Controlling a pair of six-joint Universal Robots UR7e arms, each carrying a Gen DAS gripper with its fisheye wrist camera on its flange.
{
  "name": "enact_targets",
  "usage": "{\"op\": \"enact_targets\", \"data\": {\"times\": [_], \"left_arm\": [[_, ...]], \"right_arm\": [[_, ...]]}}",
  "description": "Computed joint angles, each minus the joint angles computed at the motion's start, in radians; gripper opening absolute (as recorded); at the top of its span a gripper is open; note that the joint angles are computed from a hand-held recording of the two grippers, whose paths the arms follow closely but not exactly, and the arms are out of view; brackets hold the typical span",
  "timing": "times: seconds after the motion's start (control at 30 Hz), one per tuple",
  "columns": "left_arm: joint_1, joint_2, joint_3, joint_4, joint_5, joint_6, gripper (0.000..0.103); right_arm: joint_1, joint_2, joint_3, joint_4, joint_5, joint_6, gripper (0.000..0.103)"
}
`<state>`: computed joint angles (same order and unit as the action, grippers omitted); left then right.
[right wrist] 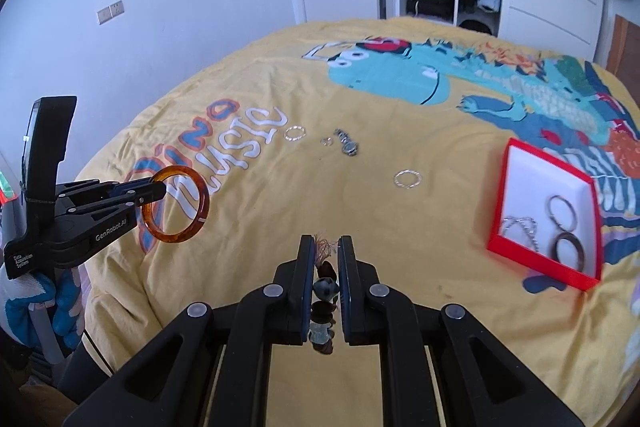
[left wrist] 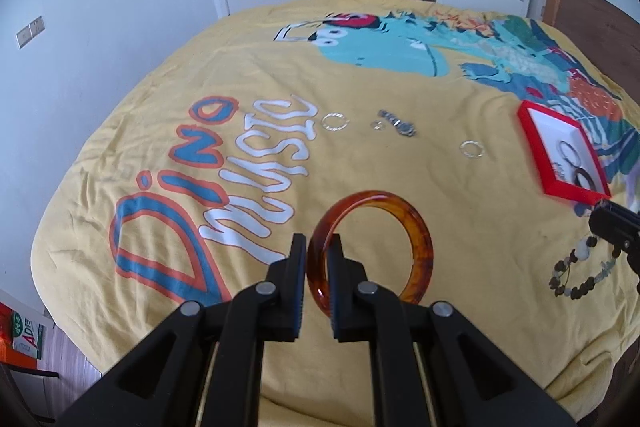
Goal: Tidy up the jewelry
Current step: 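Carry the amber bangle and beaded bracelet over the red box and lower them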
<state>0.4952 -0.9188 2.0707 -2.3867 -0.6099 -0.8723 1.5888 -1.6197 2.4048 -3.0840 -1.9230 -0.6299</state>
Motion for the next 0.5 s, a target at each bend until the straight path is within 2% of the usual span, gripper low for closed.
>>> {"op": "enact_targets", "data": {"times": [0.23,0.5], "left_arm": [[-0.042,0.031,-0.045,-0.029,-0.033,0.032,0.009],[-0.054,0.156,-0.205,-0.096,-0.088,0.154,0.009]], "right_arm": [[-0.012,-0.095,0.002,0.014,0.021,-0.015,0.011],[-0.097,-0.171,-0.081,0.059,0.074,-0.059,0.011]]}}
